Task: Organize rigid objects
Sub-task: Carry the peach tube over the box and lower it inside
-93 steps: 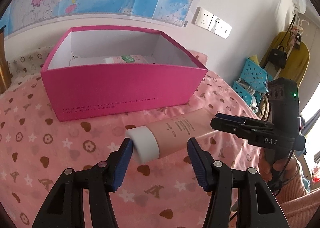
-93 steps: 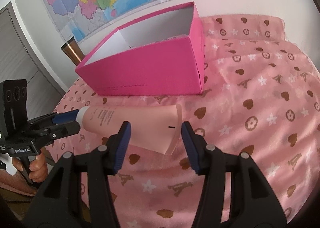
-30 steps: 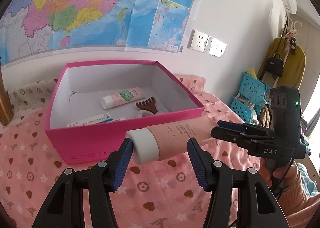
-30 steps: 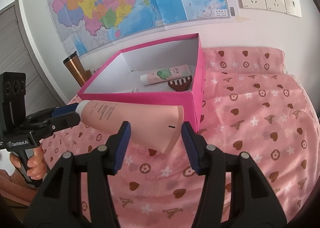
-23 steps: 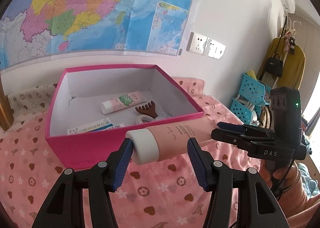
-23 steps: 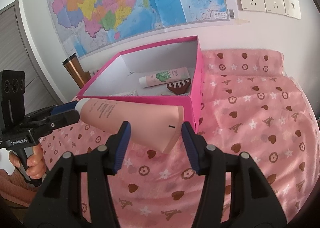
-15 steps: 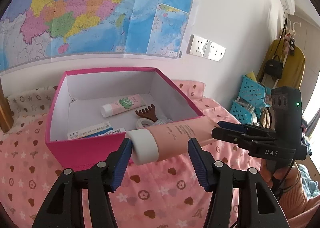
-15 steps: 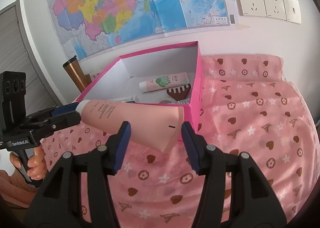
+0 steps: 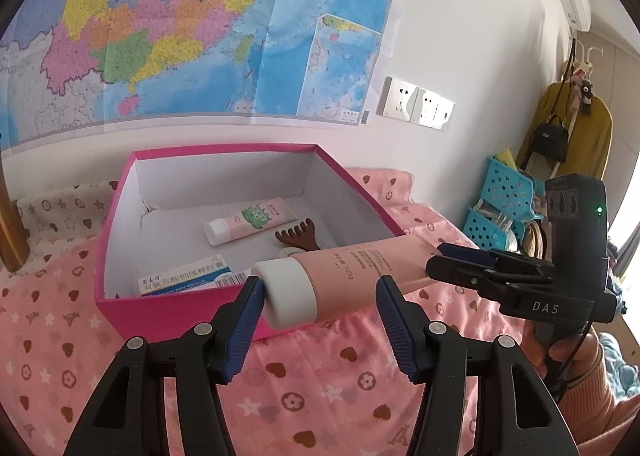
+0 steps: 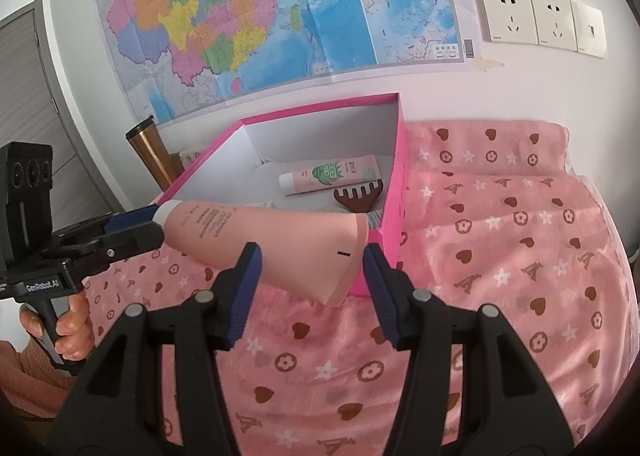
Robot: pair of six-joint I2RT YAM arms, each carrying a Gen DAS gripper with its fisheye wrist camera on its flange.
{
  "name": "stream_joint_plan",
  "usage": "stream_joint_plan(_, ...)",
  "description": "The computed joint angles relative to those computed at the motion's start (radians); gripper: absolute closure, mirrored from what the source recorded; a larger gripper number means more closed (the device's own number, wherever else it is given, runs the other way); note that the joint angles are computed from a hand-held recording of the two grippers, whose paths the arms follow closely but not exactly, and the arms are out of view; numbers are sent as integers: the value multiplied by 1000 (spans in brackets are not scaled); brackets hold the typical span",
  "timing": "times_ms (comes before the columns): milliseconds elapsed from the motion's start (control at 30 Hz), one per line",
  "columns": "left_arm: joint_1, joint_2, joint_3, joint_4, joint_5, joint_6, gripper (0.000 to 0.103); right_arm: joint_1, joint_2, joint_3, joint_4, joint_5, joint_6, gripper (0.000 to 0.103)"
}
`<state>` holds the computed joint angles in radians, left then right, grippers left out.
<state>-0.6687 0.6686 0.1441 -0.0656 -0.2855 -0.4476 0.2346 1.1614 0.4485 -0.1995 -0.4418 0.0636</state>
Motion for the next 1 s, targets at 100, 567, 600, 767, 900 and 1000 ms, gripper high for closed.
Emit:
stream_joint_plan(100,4,10,3,8,-3,3,45,4,4,4,4,3,2,47)
stream_joint_plan(567,52,82,22,64,26,29,45,-4,45,26,28,-3,-3,47)
stream_joint_plan(600,52,82,23,65,24,30,45,-3,47,27,29,-1,-3,46)
stream_joint_plan(767,66,95,29,78,31,39,45,-1,55,34,36,1,-5,46)
stream_joint_plan(900,70,93,31,76,31,43,45,3,63,41,41,7,-6,46)
stream_joint_plan(1000,83,100,33,82,41,49,45,4,71,47,44,7,-6,46)
